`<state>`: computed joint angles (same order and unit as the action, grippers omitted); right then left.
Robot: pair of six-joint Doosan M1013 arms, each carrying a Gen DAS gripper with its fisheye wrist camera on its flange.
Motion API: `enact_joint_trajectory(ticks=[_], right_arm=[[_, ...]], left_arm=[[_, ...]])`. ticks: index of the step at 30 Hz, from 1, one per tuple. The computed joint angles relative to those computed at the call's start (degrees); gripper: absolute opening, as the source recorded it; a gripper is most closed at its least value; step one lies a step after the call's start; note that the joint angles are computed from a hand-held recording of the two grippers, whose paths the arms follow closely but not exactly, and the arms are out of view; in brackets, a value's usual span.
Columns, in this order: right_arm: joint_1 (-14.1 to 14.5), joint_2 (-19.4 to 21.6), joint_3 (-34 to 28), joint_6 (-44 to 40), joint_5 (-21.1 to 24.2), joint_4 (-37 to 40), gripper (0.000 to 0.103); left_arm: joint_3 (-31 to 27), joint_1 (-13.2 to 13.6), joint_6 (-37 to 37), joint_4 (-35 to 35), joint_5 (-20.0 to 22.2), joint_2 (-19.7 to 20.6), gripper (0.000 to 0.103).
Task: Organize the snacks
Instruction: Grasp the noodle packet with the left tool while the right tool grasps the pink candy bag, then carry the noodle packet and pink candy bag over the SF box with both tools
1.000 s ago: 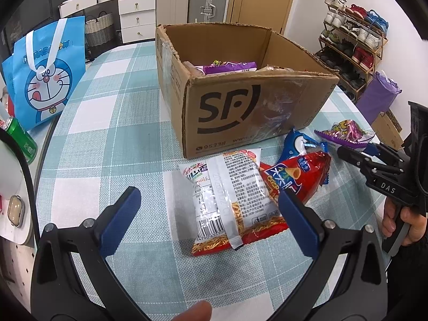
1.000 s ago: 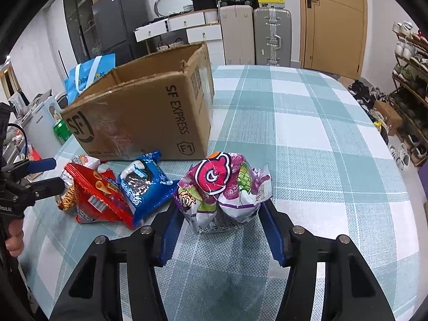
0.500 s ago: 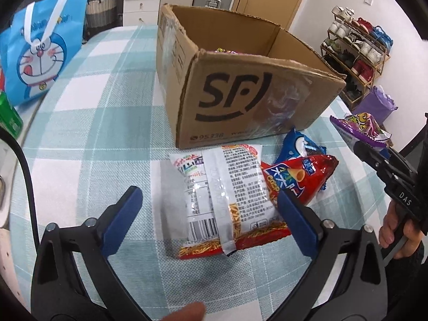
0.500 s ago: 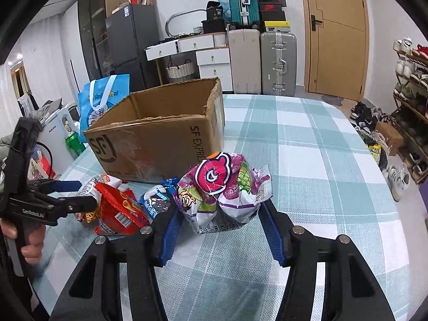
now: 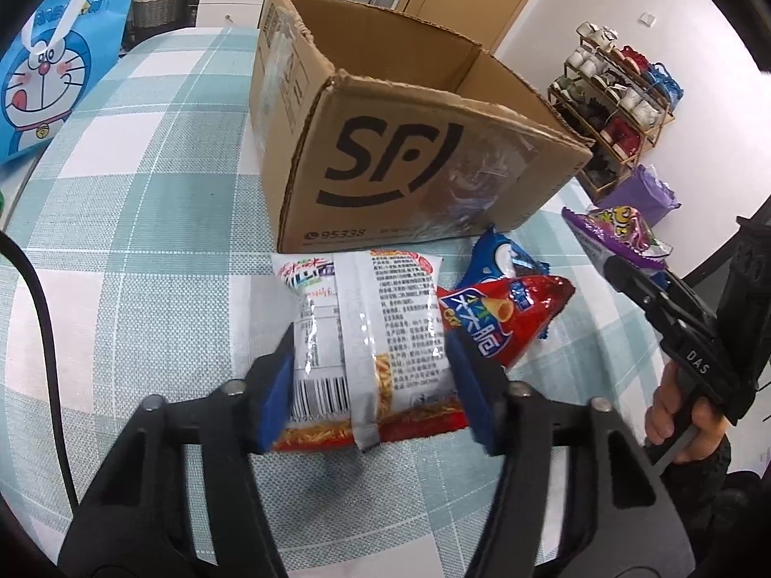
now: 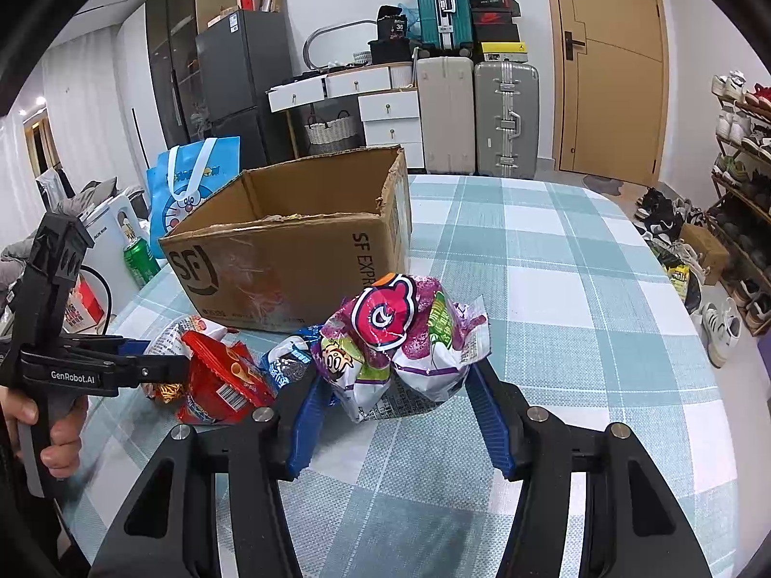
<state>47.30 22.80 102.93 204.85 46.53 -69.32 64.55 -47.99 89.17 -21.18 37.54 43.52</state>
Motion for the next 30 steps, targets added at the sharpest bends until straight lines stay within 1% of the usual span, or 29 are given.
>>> enact_joint_trajectory(ticks=[3,6,13,16,20,26,30], right_arm=[[-0.05,0.02,0.03,-0.06,-0.28,-0.21,0.057],[-0.06,0.06,-0.02,-0.14,-0.37,-0.23,0.057],[0.03,0.01,0.17,0.62,-0.29,-1.1,0.057],[0.13,-0.01,0.17,0.84,-0.18,-1.38,0.057],[0.36,-0.12,0.18,1.44,0.13,-2.17,0.057],[0.89,-0.46,0.37,2.39,0.92,-3.45,0.057],[1.18,-0.65,0.39,3.17,1.44,-4.31,0.057]], left_arm=[[0.62,-0.16,-0.93,1.42,-0.94,-0.39,0.053],[0.99,-0.18,0.65,0.52,-1.26,-0.68,0.053],[2.68,-0.76,3.22,0.66,-4.11,-2.17,0.053],[3.36,-1.01,3.2,1.73,-5.15,-2.81,0.053],[4.6,-1.09,5.31,0.09,-7.1,-3.8,0.053],[5.94,-1.33,5.81,0.11,-9.52,-5.11,0.053],[6.94,-1.58,4.59,1.71,-11.57,-6.06,0.053]])
